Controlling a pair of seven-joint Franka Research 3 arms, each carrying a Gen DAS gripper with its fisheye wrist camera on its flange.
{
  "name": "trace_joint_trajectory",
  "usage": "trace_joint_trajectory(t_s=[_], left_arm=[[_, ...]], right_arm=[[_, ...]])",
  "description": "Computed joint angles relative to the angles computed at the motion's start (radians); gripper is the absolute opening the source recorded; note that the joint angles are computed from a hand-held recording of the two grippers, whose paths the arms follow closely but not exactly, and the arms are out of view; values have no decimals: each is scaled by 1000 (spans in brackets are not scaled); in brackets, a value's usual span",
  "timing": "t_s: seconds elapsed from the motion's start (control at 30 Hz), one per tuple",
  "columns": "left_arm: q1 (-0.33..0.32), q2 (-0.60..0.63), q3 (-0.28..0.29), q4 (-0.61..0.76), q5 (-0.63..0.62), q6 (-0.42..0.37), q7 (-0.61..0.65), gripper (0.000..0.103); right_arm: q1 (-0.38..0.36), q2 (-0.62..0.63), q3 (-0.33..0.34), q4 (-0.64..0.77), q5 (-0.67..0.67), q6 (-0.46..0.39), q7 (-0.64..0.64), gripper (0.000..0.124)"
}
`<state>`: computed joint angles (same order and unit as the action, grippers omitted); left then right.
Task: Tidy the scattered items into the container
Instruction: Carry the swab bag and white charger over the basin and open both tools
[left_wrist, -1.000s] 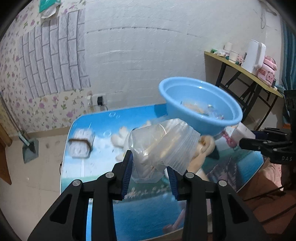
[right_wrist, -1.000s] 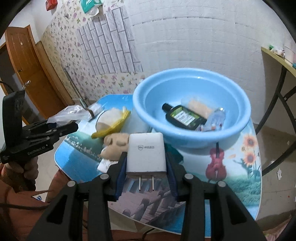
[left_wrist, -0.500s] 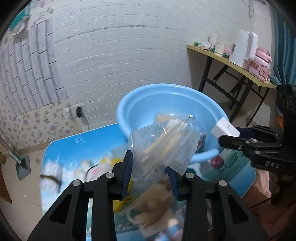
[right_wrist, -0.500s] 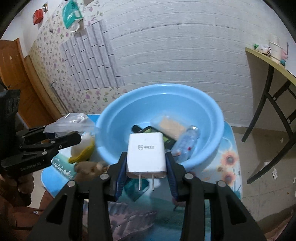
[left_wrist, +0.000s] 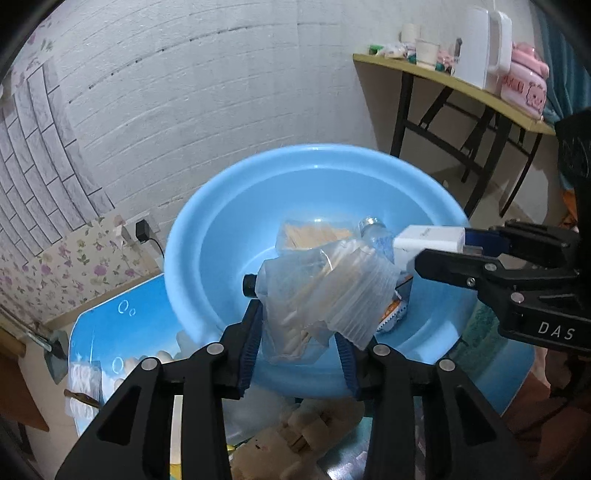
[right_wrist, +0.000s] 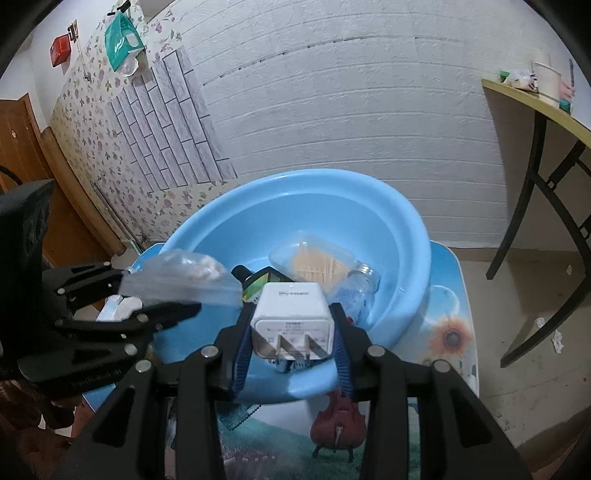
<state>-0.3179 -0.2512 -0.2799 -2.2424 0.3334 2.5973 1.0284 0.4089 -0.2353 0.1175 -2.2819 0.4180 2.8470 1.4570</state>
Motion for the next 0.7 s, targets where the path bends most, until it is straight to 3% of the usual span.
trace_joint_trajectory(t_s=[0.3, 0.57, 0.7], left_arm=[[-9, -20, 1, -23, -7, 26, -2, 54], [-8, -73, 2, -73, -14, 67, -16, 58], [-16, -105, 9, -107, -33, 90, -21, 64]], right_arm=[[2, 16, 4, 12, -2, -4, 3, 42], [-30, -31, 29, -22, -87, -7, 104, 42], [-46, -57, 46, -40, -134, -13, 156, 42]])
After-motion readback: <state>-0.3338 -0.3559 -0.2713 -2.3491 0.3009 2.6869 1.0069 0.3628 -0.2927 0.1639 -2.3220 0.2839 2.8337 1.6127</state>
